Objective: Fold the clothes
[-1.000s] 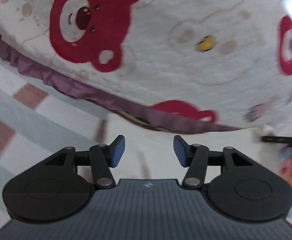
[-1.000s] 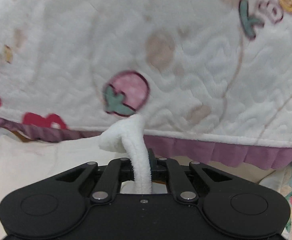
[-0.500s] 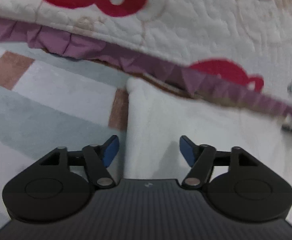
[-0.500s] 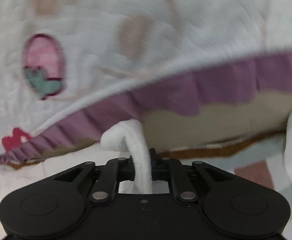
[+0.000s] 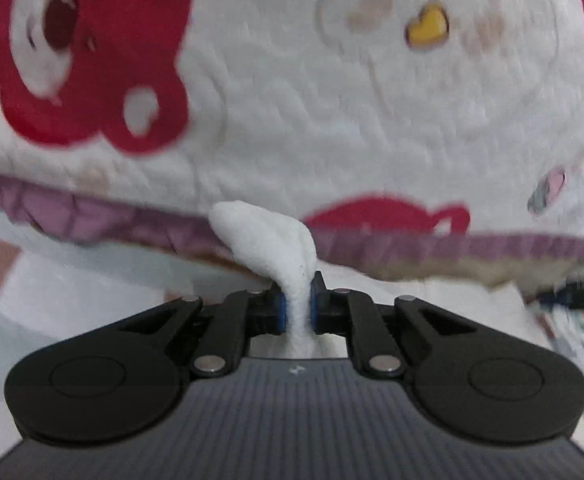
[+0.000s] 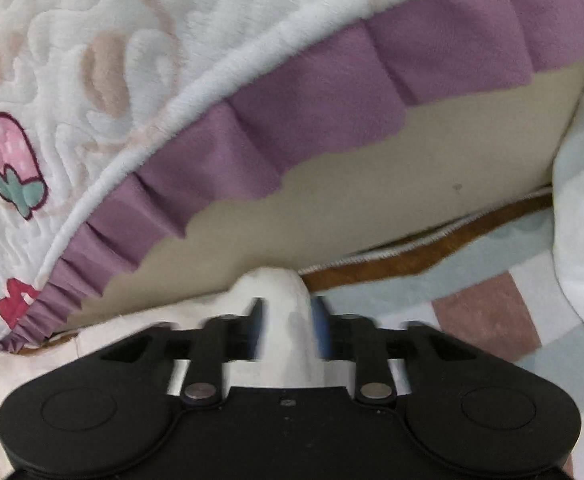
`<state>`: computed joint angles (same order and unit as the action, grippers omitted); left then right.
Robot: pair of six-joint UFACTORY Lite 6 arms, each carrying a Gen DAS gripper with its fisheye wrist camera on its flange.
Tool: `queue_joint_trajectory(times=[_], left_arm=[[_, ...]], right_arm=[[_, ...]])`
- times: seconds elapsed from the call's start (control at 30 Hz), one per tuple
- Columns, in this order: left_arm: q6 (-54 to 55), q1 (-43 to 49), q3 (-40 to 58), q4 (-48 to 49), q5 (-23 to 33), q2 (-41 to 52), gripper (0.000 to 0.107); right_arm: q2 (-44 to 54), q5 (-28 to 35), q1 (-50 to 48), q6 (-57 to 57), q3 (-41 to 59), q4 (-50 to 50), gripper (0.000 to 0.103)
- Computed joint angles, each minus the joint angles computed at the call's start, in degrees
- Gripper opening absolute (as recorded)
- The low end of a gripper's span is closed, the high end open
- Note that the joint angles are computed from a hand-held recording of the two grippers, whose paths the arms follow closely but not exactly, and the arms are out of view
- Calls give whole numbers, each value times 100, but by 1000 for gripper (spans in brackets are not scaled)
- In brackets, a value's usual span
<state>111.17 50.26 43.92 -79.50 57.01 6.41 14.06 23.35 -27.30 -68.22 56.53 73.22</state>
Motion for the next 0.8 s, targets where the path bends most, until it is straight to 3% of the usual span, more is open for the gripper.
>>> queue_joint_trajectory(times=[0.07,0.17,0.23,0.37,0.4,0.43,0.47,0.57,0.67,0.8], left_arm=[[377,-293,-314,-438,-656,-102,10],[785,-589,-551,-695,-1260,35,10],[840,-351,-423,-545,-1134,234,10],[286,-232,15,-94,-901,551,10],[271,-208,46,-30,-861,558,10],[441,-148,-37,-77,-794,485,10],[725,-71,-177,-227,-696,368,10],[1542,171,-664,-674,-357,-106,10],[2094,90,-1131,-1149,-424,-666,10],[2367,-738,-1098,-1782,-1626,-584,23]], right_arm=[[-43,-173,-47,-418,-222,296,54],[-30,-591,80,-1795,-668,1760,54],[141,-506,136,-2625,-830,2776,54],[340,-292,116,-3752,-860,3683,59],[366,-355,205,-3961,-824,3757,47],[442,-297,252,-4075,-739,3592,18],[402,-352,322,-4343,-696,3614,7],[15,-190,275,-5396,-805,4481,6],[-340,209,92,-5984,-908,5144,6],[-60,-537,414,-6305,-458,5221,9]])
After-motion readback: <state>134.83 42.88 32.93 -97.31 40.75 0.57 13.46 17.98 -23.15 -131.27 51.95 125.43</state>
